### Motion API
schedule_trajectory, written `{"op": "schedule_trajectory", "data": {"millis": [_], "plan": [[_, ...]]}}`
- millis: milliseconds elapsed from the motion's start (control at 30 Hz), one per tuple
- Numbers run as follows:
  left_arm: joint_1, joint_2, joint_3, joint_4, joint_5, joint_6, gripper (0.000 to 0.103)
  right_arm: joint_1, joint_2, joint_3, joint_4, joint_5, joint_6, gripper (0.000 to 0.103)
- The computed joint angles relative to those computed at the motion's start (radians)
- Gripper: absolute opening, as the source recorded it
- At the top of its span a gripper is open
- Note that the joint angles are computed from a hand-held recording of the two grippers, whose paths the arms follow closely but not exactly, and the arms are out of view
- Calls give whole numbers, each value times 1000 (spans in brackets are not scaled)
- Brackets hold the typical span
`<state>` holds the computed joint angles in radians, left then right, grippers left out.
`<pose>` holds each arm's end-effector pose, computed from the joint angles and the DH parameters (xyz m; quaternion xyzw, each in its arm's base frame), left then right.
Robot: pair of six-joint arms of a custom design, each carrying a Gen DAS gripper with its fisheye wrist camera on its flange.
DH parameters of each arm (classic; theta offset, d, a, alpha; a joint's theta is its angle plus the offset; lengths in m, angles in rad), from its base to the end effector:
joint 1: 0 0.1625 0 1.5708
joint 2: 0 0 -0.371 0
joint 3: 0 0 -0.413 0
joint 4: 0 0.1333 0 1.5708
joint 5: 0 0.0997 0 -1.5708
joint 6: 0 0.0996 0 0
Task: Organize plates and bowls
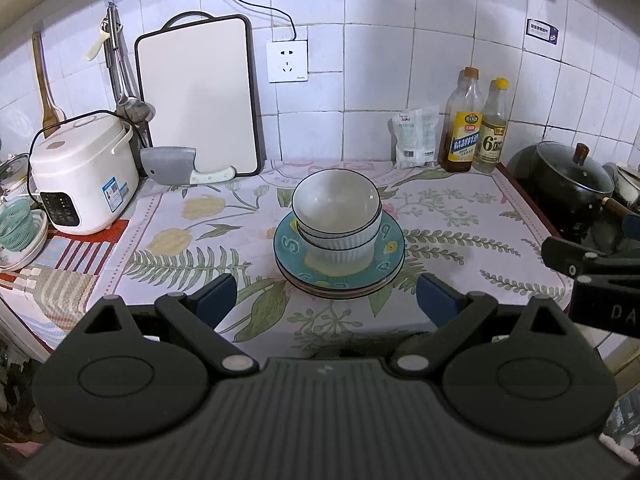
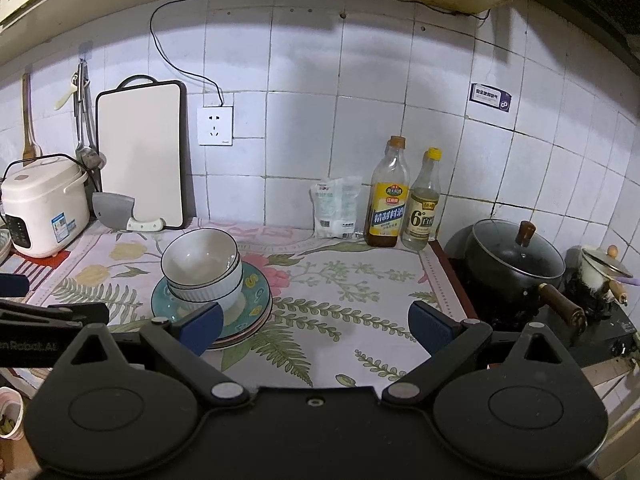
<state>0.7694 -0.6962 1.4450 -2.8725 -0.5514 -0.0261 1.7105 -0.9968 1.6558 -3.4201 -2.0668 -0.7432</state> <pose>-0.3507 -0.6433 0.1272 0.1941 0.8278 -0.4069 0.3340 0.1751 -0.6281 0.2812 0.2185 -0.7846 0.4585 0.3556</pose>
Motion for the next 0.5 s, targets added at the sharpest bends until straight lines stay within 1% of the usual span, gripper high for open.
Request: {"op": "schedule_trajectory", "data": {"millis": [200, 500], "plan": [[0, 6, -1, -5, 11, 11, 97, 1, 3, -4, 8, -5, 1, 100], [6, -6, 7, 11, -14, -7, 97, 1, 2, -2, 18, -12, 7, 100]]}}
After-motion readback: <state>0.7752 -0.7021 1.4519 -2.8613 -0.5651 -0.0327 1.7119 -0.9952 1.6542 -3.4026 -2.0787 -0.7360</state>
